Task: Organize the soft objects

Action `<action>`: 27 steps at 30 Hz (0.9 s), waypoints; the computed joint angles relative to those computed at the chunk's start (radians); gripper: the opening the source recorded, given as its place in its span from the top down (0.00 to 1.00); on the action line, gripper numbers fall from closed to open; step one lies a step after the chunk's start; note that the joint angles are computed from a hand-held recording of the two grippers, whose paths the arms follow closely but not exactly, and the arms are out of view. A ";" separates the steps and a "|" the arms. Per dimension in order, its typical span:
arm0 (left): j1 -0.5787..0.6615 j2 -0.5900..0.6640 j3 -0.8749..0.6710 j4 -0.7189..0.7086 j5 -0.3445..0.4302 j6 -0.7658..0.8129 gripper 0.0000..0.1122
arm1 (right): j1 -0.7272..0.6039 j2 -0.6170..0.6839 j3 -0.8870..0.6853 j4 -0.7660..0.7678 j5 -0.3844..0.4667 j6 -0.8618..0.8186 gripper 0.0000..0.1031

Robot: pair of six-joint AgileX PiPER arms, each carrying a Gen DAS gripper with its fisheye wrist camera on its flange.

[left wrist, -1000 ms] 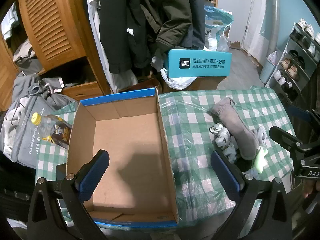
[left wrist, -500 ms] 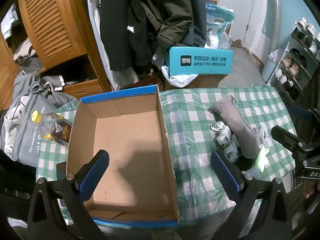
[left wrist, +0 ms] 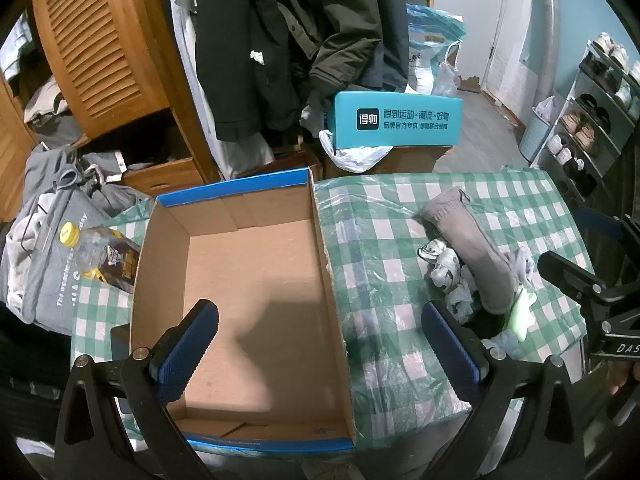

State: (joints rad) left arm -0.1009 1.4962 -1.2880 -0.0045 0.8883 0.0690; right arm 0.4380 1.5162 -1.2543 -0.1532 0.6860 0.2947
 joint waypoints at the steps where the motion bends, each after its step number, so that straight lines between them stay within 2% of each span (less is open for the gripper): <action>1: 0.000 -0.001 0.001 0.000 0.000 0.000 0.09 | 0.000 0.000 0.000 0.000 -0.001 0.000 0.02; 27: 0.000 0.005 -0.008 -0.001 0.006 0.001 0.09 | -0.001 0.001 0.000 0.003 0.005 -0.004 0.02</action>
